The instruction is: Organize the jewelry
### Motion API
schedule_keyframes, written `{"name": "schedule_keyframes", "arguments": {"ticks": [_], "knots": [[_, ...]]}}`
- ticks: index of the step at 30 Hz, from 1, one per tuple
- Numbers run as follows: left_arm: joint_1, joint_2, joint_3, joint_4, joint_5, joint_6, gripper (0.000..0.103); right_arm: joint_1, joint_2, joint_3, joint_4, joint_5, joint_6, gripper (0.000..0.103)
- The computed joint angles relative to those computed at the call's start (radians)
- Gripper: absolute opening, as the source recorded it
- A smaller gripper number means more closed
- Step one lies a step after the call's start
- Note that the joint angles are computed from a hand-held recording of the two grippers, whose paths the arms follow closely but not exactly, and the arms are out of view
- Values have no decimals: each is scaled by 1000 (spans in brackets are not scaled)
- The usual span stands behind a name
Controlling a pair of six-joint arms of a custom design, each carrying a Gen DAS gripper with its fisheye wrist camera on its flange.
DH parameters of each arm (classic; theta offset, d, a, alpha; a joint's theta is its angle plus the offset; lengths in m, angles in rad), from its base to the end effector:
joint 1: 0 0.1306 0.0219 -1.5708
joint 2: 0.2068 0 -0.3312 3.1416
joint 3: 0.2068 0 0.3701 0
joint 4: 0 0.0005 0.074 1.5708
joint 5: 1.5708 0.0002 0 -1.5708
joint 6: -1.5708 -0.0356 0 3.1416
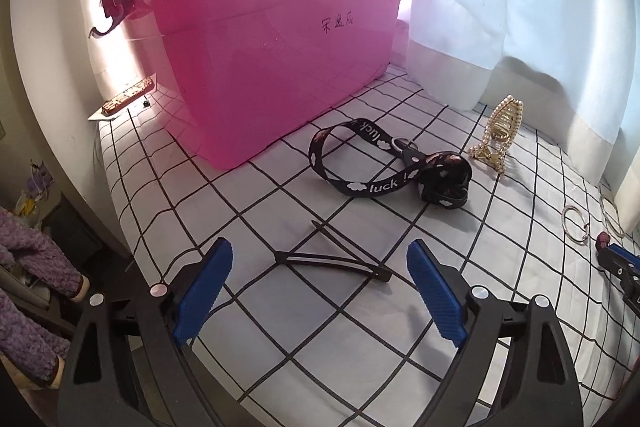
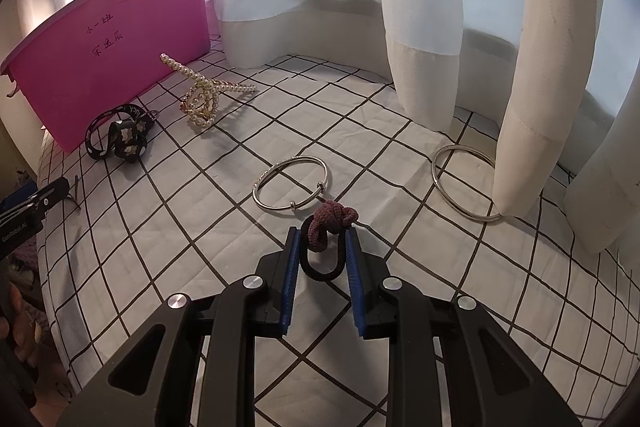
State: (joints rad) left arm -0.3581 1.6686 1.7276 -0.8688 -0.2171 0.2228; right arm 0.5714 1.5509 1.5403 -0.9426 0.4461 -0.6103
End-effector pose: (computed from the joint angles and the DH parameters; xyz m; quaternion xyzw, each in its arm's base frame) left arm 0.5322 -0.1915 0.3895 0.0223 0.9236 -0.0094 0.3825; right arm 0.4416 0.2651 0.3655 0.0853 0.9276 -0.0099 0.3635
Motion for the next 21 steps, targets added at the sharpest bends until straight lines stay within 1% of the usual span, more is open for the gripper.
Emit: {"name": "schedule_keyframes", "arguments": {"ticks": [2,4,5,6,7,8,9,10,11,12,14,16,21], "knots": [[1,21,19,-27,3,9,88,-1,2,2,1,-2,2,22],[-5,53,47,-65,-11,9,88,-2,2,2,2,-5,6,22],[-7,56,45,-61,-19,12,89,-3,2,1,3,-6,8,22],[-8,49,32,-44,-17,17,88,-4,0,-1,5,-7,9,22],[-7,53,37,-49,-7,18,87,-4,0,-2,5,-8,10,22],[-6,50,33,-43,6,21,80,-5,-2,-5,7,-9,10,22],[-5,44,26,-34,29,20,76,-6,-2,-6,8,-12,9,22],[-9,41,23,-30,32,7,65,-7,-3,-8,8,-15,7,22],[-13,37,19,-23,42,-5,53,-8,-4,-10,12,-17,6,22],[-17,35,18,-20,50,-15,44,-9,-5,-12,15,-21,6,22],[-23,36,23,-21,62,-24,17,-10,-6,-13,19,-22,10,22],[-23,37,25,-21,76,-23,7,-10,-7,-14,22,-25,11,22],[-18,33,21,-16,97,-20,6,-12,-14,-23,31,-28,13,22]]}}
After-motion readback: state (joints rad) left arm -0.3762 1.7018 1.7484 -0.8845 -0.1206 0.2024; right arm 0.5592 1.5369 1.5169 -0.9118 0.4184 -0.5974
